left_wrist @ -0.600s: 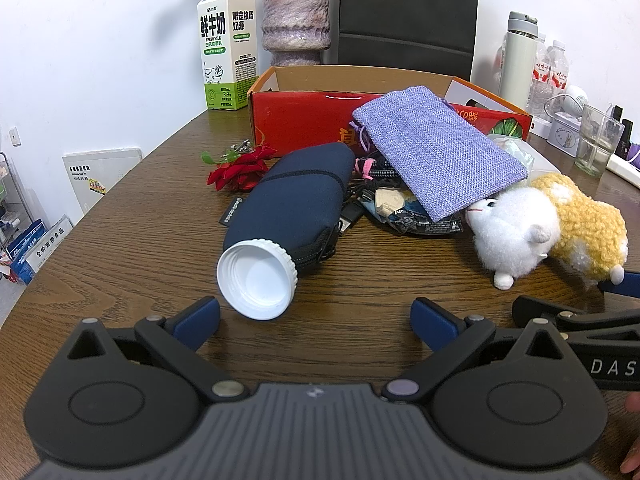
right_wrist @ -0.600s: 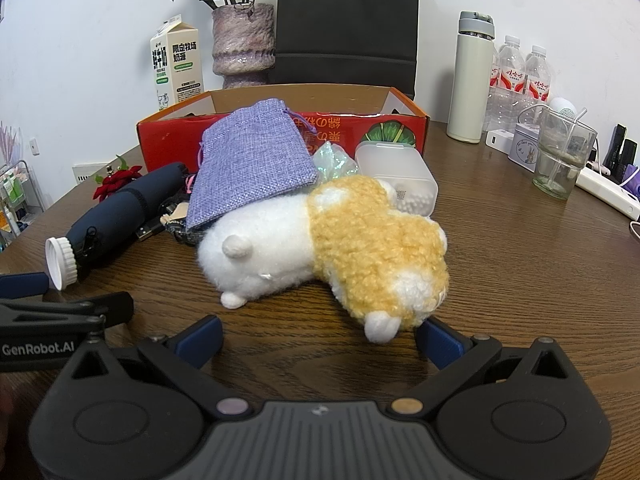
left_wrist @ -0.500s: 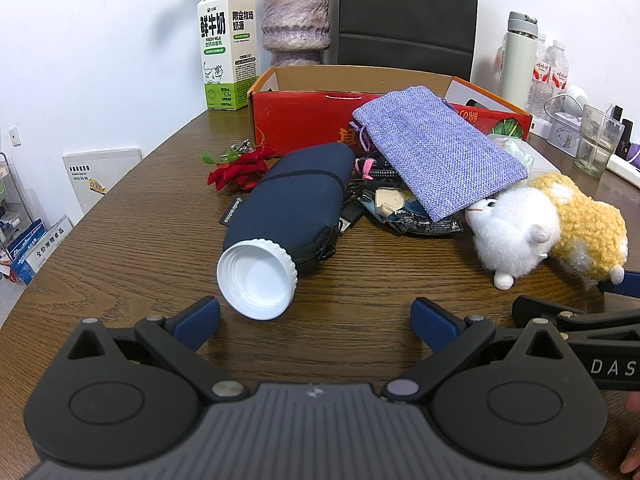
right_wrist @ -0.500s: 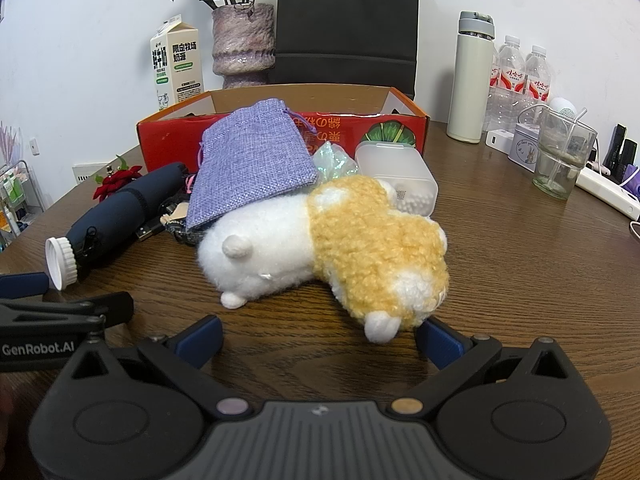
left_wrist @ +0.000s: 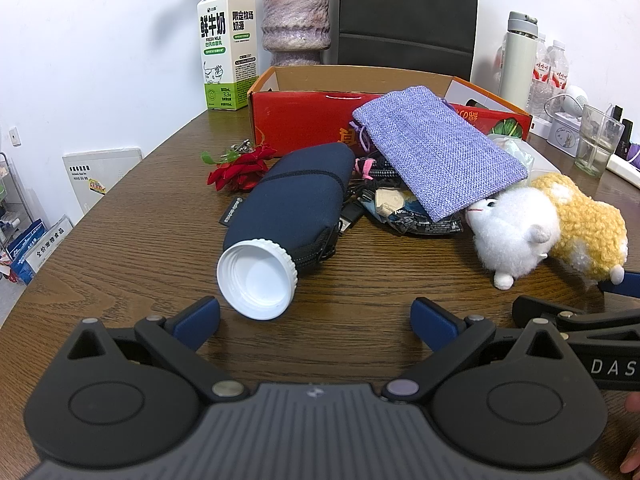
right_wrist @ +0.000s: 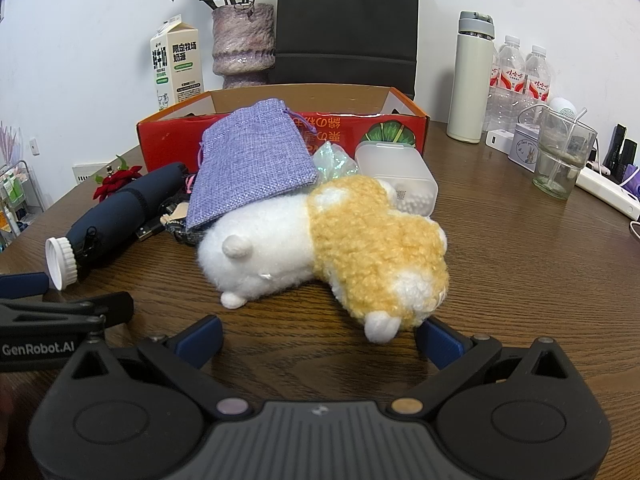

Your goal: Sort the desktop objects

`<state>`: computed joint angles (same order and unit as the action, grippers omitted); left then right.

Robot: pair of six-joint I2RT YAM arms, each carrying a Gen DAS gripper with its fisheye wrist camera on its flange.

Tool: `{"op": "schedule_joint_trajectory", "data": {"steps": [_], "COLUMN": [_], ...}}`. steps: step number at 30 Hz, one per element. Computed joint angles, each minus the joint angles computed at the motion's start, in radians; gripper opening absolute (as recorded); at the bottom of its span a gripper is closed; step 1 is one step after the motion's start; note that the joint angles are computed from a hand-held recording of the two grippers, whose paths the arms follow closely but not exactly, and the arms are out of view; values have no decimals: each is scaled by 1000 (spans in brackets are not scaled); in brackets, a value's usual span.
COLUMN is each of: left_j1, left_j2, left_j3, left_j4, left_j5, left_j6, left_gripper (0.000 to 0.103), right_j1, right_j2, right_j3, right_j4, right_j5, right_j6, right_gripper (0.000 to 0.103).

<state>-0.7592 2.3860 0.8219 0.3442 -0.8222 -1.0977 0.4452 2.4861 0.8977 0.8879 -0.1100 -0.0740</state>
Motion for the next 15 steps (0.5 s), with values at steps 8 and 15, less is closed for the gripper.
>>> {"op": "schedule_joint_trajectory", "data": {"steps": [8,15], "left_j1": [0,-2], "left_j2": [0,1], "left_j3": [0,4], "left_j4": [0,-11], "left_j5": [0,-2], "left_j6": [0,-7], "left_gripper": [103,103], "right_j1": [1,0], "right_j2": [0,0], "right_j3": [-1,-2], "right_j4": [0,2], "right_j5": [1,1], "right_j6": [1,-1], "right_gripper": [103,103]}}
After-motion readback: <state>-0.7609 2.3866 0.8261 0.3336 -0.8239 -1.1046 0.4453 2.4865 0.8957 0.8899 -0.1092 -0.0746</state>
